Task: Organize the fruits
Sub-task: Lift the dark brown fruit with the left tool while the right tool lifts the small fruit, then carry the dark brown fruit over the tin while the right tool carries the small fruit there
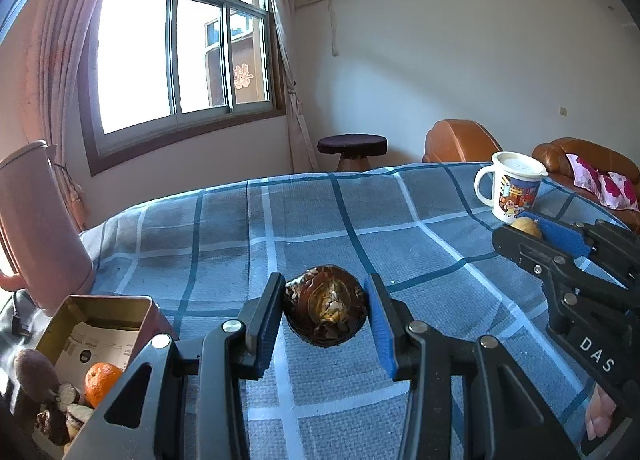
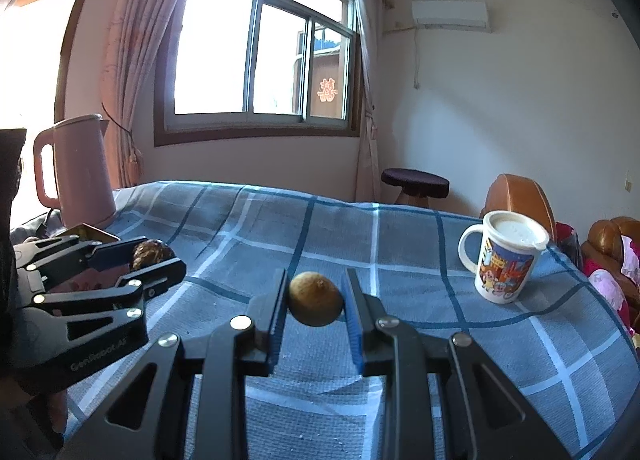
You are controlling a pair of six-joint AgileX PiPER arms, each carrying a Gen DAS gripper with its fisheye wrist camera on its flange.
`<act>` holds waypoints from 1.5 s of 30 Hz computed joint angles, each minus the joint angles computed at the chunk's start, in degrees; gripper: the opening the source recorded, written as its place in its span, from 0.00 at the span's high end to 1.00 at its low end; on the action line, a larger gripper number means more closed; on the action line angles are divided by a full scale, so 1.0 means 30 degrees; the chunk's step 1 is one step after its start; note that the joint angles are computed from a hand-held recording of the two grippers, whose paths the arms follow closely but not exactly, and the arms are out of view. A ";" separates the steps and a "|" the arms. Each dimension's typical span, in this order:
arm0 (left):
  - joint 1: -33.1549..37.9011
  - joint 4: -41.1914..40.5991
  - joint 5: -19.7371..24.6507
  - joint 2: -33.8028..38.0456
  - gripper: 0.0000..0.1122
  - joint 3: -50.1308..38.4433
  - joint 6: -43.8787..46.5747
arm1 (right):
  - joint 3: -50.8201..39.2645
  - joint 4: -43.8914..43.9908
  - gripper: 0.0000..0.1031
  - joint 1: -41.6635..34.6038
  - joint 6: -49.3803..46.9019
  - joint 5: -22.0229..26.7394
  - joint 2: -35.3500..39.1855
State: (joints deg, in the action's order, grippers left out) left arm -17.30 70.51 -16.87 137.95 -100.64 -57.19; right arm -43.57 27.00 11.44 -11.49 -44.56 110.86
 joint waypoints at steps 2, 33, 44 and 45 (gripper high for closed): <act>0.0055 -0.0326 -0.0125 -0.0139 0.62 0.0279 0.0423 | 0.0061 0.0051 0.71 0.0067 -0.0035 -0.0154 -0.0005; 0.3210 -0.4577 -0.3317 -0.2393 0.62 0.4813 0.5176 | -0.2415 0.3893 0.71 0.4031 -0.5003 0.1772 0.0532; 0.4457 -0.4098 -0.2915 -0.2639 0.62 0.4703 0.4614 | -0.4416 0.5198 0.71 0.5295 -0.7160 0.2926 0.0960; 0.4524 -0.4177 -0.2903 -0.2697 0.62 0.4776 0.4702 | -0.4529 0.5290 0.71 0.5378 -0.7302 0.2998 0.0958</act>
State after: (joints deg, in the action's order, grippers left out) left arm -3.72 57.98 -25.58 129.86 -86.31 -43.08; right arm -57.16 42.87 27.58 -33.40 -35.56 113.74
